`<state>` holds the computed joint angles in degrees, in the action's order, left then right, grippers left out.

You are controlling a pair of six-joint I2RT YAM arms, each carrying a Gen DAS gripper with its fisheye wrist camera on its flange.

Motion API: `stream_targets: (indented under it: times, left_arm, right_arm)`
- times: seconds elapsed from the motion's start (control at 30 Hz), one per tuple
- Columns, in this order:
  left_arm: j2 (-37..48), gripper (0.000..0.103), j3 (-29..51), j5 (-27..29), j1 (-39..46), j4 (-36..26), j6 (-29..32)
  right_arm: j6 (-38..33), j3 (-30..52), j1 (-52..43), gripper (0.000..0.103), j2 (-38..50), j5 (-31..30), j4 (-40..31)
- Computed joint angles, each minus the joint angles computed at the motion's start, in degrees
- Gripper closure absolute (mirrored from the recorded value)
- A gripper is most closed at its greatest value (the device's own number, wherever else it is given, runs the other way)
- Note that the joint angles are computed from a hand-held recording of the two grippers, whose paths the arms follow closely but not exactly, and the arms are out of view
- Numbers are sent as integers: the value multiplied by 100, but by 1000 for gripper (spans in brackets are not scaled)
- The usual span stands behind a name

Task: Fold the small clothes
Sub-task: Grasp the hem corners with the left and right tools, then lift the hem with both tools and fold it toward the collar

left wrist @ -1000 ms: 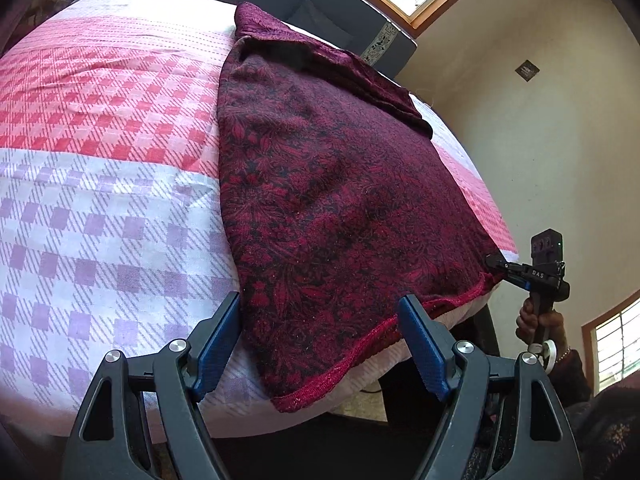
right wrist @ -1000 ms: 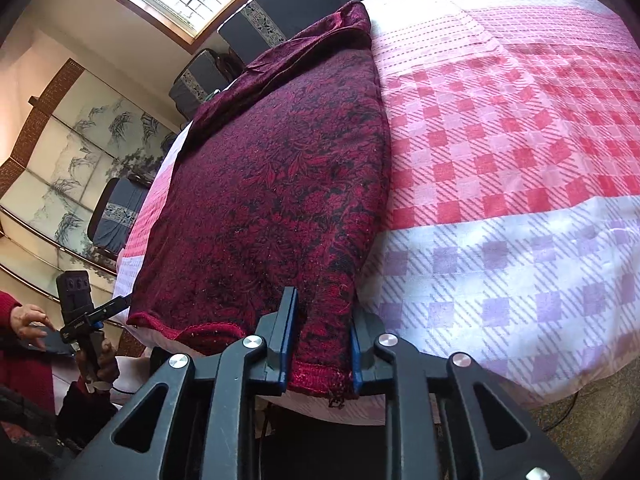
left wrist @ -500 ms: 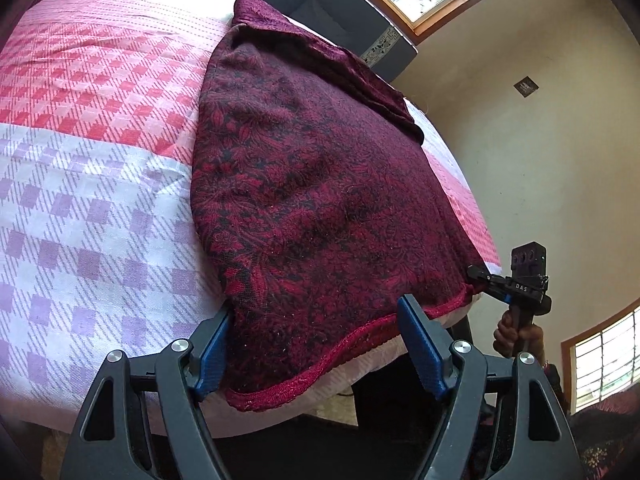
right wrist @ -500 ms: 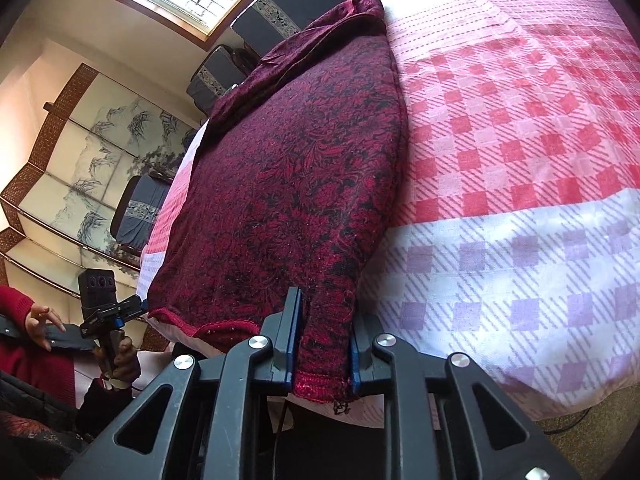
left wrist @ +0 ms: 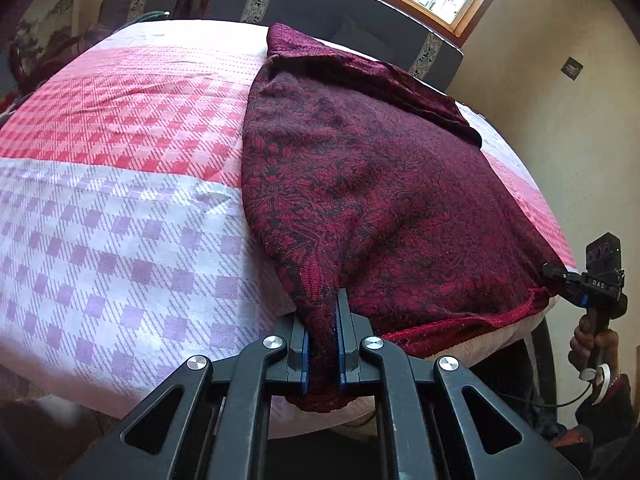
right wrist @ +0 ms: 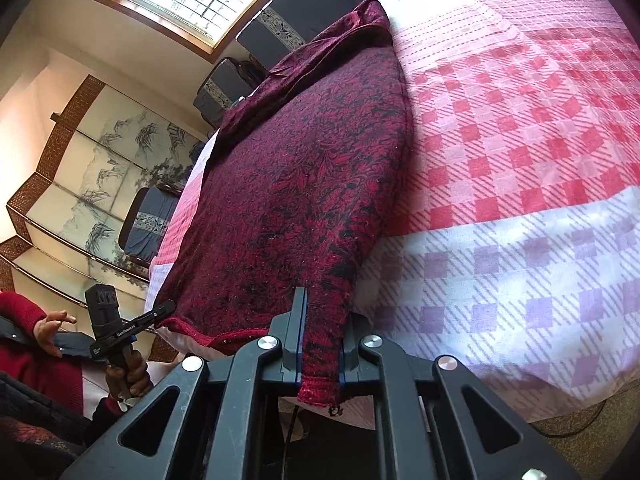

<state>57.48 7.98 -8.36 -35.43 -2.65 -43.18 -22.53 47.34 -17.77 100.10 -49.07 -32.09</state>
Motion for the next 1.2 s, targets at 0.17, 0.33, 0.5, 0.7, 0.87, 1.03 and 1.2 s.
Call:
stream_targets:
  times: [0.17,0.33,0.5,0.7,0.87,1.03,1.2]
  left_arm:
    - [448,93,679,-1405,-965,-737,-320]
    - [702,93,1121,-2152,-1340,-1225,-433]
    - [838,93,1339,-2383,-1374,-1461,-481]
    - [926,93,1574,-2606,-1438,-1709,-509]
    - [814,93,1665,-2734,-1431,-1885,-486]
    - [773,93,1778,-2808,-1306,-1931,-348]
    - [810,93,1906,-2820,-1173,-1961,-208]
  right_arm:
    - [-4,157,-19,93,-35,-177,-170]
    - [61,341,-42,93,-2,-453,-372]
    - [103,479,-52,93,50,-641,-500]
    - [126,664,-105,93,100,-900,-675]
    - [188,767,-100,93,87,-1091,-745]
    - [404,894,-30,93,-11,-1194,-718]
    - [574,929,103,93,-230,-1050,-530]
